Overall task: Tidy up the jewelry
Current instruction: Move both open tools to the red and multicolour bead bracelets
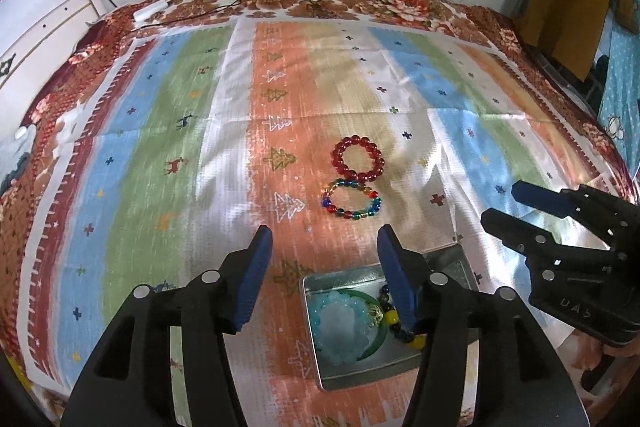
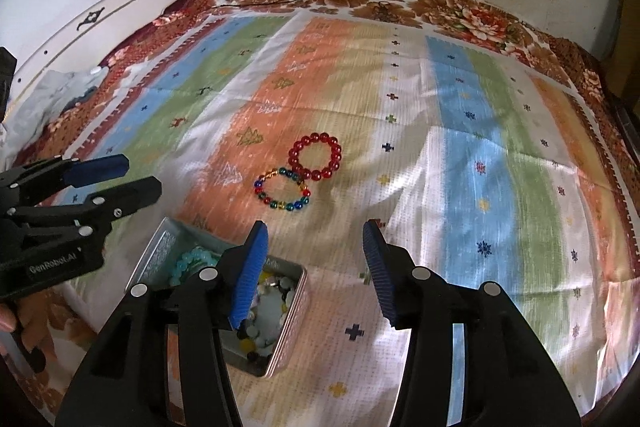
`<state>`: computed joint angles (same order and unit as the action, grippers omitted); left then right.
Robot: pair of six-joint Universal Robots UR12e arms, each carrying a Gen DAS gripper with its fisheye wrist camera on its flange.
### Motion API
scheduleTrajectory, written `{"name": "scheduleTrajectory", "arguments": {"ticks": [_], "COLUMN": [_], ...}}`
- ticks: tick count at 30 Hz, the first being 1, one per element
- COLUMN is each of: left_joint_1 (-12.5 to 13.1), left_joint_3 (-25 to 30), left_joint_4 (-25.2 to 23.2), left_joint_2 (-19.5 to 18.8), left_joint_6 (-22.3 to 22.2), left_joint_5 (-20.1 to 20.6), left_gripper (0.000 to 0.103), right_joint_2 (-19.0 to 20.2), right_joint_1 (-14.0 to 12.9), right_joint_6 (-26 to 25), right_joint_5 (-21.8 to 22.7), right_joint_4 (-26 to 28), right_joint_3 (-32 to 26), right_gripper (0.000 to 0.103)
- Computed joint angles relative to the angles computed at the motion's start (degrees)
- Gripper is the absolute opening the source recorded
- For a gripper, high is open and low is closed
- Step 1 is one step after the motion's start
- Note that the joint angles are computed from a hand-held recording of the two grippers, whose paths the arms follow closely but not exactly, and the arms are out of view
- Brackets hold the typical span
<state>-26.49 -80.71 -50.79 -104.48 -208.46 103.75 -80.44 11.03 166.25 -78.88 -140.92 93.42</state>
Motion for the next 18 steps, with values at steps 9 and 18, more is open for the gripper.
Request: {"name": "scheduleTrajectory", "arguments": {"ticks": [9,18], "left_joint_1": [0.80,1.96], "left_joint_3": [1.72,2.81], "left_joint_4": [-1.68,-2.21], "left_joint_2": [-1.52,-2.65], "left_joint_6": [1.67,2.76], "left_joint_5": [0.02,-1.57], "left_gripper": [0.055,0.060], "right_joint_2": [1.77,3.40], "right_joint_1": [-0.31,-0.45], "right_joint_6": [1.75,3.96], "right_joint_5": [0.22,0.85], "right_joint_4": [-1.00,-3.27], "right_joint_3": [-1.34,-2.62], "right_gripper": [0.054,0.057]}}
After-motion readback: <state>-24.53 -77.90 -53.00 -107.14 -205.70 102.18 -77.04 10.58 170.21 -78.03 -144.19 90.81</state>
